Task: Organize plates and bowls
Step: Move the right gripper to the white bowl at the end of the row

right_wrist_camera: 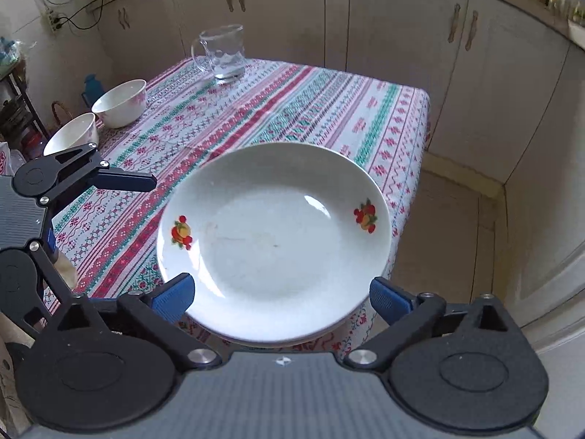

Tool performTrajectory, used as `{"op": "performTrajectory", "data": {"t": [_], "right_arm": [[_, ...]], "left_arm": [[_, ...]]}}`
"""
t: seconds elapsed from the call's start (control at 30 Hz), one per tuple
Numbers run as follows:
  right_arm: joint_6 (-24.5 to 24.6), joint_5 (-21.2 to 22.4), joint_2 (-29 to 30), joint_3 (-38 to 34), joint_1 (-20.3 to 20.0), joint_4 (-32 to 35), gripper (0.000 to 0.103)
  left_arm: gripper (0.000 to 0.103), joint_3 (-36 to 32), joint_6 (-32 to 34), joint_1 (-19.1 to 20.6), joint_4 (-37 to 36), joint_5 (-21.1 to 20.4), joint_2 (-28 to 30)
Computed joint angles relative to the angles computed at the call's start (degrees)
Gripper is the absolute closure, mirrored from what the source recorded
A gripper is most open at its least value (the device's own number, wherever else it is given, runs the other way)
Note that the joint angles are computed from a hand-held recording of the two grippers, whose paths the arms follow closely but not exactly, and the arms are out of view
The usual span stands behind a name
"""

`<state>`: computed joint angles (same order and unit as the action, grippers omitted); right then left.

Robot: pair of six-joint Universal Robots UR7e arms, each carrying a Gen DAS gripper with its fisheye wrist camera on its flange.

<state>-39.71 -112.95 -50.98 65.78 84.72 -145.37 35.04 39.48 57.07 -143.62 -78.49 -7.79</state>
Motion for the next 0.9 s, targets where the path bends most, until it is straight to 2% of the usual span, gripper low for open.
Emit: {"op": "performTrajectory", "data": {"t": [0.17,0.37,0.63,0.73,0.83,0.9], "right_arm": [[-1.4,-1.6,-0.5,5.4,1.3,-11.0,0.0],[-3.8,-5.1,0.8,11.6,3.7,-27.5,0.0],[-4.2,-5.5,4.0,16.6,6.3,-44.8,0.0],[-3.6,-3.5,4.7,18.1,6.8,-47.8,0.0],[-1.6,-0.4,4.4,19.6,6.9,-45.7,0.0],[-2.5,0.0,5.1,19.6,7.4,-44.8,0.0]], "left_arm": [[0.001,3.4,-1.3,0.0,-1.8,0.8,-2.3],[0.001,8.3,-3.6,0.2,-3.6,1.7,-6.0],[0.001,21.8,-2.9,0.4,-12.5,6.0,-14.4],[0.001,26.2,-2.7,0.7,-15.0,7.6,-17.6],[0.001,29.8,-2.4,1.0,-16.2,9.1,-20.6],[0.001,32.0,-2.0,1.2,-17.1,10.1,-22.4]]}}
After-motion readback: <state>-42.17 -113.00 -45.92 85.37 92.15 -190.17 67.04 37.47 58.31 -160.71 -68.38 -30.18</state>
